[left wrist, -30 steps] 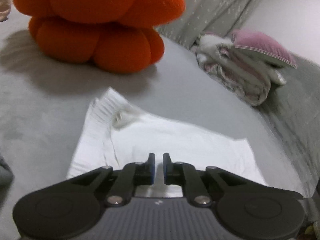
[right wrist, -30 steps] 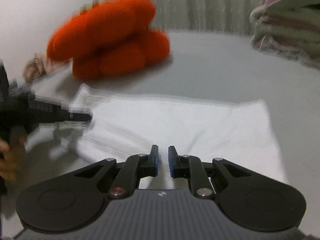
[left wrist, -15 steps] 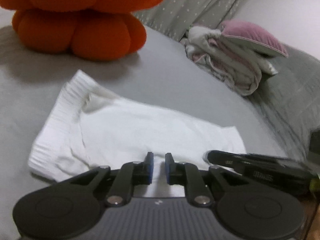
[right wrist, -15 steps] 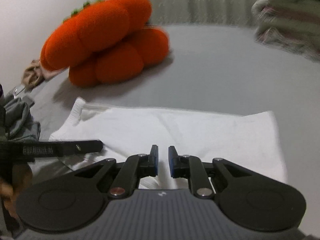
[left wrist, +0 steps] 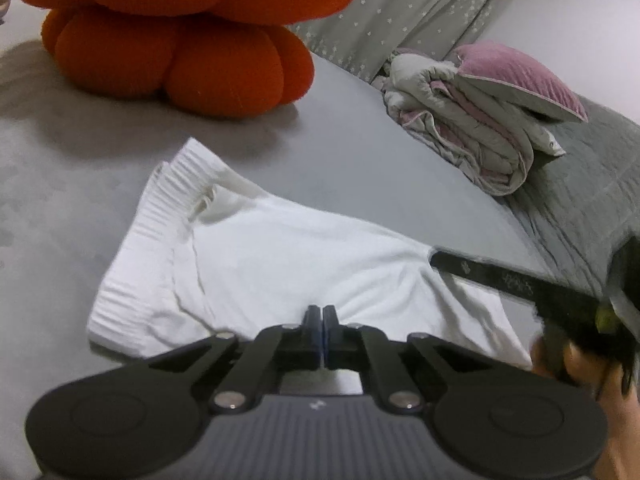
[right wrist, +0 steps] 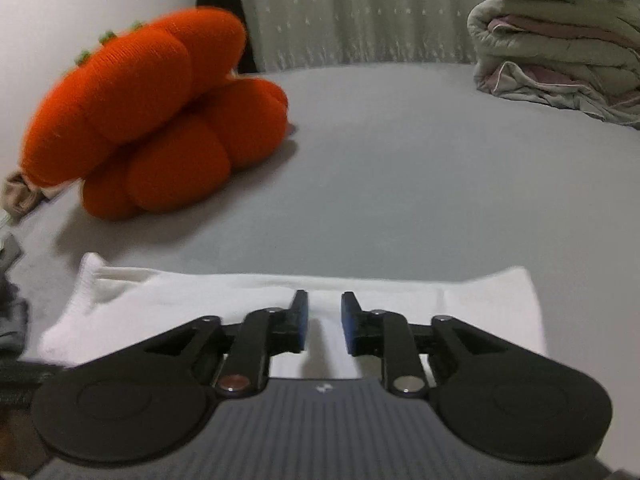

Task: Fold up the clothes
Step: 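Open both grippers, releasing the folded white garment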

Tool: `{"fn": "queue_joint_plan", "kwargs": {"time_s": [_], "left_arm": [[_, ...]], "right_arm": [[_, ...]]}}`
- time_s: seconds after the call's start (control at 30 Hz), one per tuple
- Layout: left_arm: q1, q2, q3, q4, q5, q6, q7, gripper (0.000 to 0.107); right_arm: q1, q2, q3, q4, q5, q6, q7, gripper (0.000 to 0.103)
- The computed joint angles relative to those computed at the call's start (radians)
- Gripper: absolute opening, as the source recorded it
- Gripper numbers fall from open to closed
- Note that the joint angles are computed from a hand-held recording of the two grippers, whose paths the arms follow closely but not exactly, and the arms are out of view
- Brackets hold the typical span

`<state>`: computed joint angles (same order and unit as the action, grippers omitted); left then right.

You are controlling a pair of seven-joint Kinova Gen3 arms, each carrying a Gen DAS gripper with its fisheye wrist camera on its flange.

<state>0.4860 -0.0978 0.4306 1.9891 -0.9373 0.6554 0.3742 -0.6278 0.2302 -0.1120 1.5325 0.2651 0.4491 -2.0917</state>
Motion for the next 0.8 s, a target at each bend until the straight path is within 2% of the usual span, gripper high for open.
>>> {"fn": "queue_joint_plan", "kwargs": {"time_s": [0.13,0.23,0.4,0.53,0.6,0.63,0.7,0.73,0.8], "left_arm": [[-0.009,-0.015,0.001,0.014,0.0,0.019,0.018,0.004],[-0.025,-0.029,0.004,0.036,-0.001,-0.004,0.047,0.003],[-0.038,-0.037,0.018,0.024,0.031,0.017,0.007,0.003],[-0.055,-0.067,0.028,0.032,0.069,0.041,0.002,0.003],[-0.067,-0.087,0.037,0.036,0.098,0.061,-0.019,0.003],[-0.072,-0.1,0.042,0.04,0.113,0.072,-0.032,0.003],[-0.089,-0.129,0.061,0.046,0.145,0.09,-0.036,0.003],[-0.099,-0.145,0.078,0.046,0.16,0.102,-0.025,0.003],[-0.119,-0.175,0.116,0.044,0.186,0.128,-0.003,0.007]], "right_arm": [[0.023,-0.08,-0.031,0.119,-0.032,-0.04,0.024,0.029],[0.021,-0.131,-0.054,0.19,0.007,-0.032,0.063,0.029],[0.09,-0.173,-0.092,0.211,-0.086,0.0,0.113,0.029],[0.073,-0.207,-0.09,0.199,-0.022,0.101,-0.019,0.029],[0.08,-0.229,-0.101,0.192,-0.024,0.18,-0.089,0.03],[0.084,-0.239,-0.107,0.188,-0.024,0.22,-0.125,0.034],[0.087,-0.255,-0.127,0.184,0.012,0.282,-0.178,0.034],[0.092,-0.269,-0.137,0.193,0.025,0.291,-0.189,0.035],[0.108,-0.308,-0.133,0.233,0.004,0.262,-0.224,0.043]]}}
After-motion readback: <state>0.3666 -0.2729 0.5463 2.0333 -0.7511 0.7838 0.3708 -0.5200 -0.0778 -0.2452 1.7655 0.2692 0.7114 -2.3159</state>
